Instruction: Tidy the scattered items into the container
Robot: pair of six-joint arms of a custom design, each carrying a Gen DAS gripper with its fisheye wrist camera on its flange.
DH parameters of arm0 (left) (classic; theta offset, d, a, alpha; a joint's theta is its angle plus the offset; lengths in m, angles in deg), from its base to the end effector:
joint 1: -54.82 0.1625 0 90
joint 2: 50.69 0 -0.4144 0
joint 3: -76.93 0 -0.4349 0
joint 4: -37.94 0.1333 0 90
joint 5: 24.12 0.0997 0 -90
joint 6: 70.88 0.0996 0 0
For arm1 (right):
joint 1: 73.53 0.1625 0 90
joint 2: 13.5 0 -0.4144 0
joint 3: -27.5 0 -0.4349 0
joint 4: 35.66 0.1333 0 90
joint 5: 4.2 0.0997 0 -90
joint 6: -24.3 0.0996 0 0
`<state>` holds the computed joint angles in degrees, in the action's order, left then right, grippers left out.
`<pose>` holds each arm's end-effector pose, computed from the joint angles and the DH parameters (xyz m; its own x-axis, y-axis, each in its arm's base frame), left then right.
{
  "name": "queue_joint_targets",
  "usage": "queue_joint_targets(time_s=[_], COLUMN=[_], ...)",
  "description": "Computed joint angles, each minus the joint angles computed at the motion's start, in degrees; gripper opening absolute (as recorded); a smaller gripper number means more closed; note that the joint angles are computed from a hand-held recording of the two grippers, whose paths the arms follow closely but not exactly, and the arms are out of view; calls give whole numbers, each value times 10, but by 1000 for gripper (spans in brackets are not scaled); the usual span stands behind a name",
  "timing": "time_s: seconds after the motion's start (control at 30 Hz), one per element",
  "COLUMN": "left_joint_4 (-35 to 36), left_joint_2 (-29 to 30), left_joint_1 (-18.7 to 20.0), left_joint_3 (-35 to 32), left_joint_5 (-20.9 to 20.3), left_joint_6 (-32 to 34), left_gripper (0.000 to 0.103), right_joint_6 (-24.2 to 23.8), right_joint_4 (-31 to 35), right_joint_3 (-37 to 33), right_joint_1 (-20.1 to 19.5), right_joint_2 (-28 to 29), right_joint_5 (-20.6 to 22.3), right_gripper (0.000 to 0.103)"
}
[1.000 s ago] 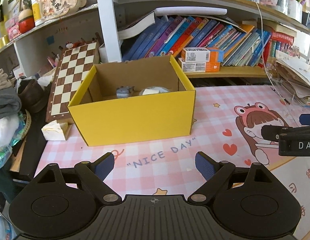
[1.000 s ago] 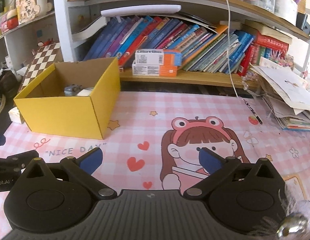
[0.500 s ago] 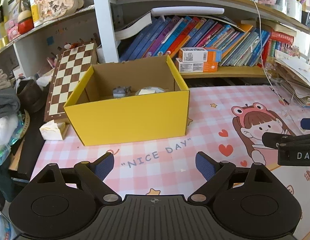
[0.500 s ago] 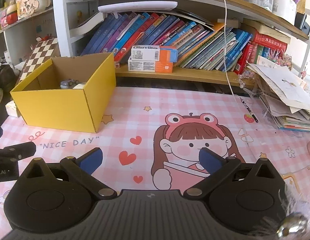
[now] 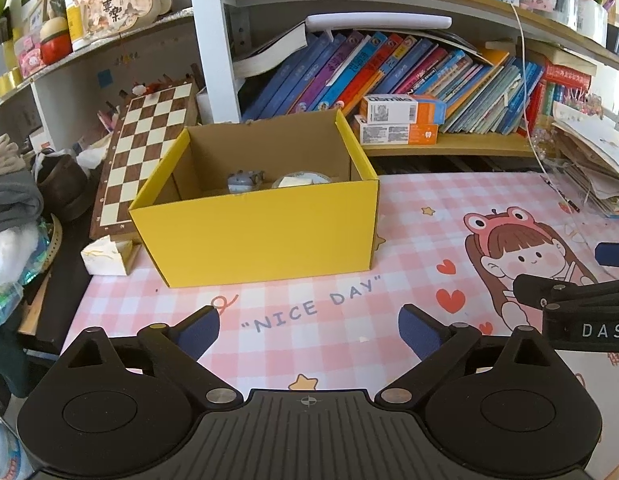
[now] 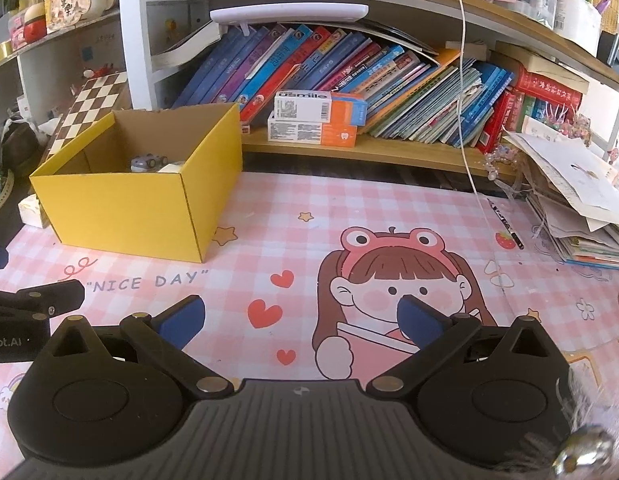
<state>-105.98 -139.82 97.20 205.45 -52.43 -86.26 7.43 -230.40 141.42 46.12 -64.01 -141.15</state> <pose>-0.1840 -0.4671 0.2802 -0.6552 0.0212 -0.7552 0.5614 0.6825 -0.4679 0.3385 -0.4724 0.1082 -0.6884 -0.1112 0.7168 -0.5969 0.6482 -0.4727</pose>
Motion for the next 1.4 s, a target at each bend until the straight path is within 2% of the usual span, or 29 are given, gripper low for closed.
queue_joint_targets(time_s=[0.43,1.4], left_joint_4=[9,28], left_joint_2=[0,-5], left_joint_1=[-4,3], left_joint_3=[4,2], left_joint_5=[10,-5], left_joint_6=[-7,-34], left_gripper=[100,101], right_joint_6=[-6,-6], right_joint_4=[2,11], right_joint_3=[3,1], right_joint_1=[-4,-2], right_joint_2=[-5,-5], right_joint_5=[10,10], right_gripper=[103,103])
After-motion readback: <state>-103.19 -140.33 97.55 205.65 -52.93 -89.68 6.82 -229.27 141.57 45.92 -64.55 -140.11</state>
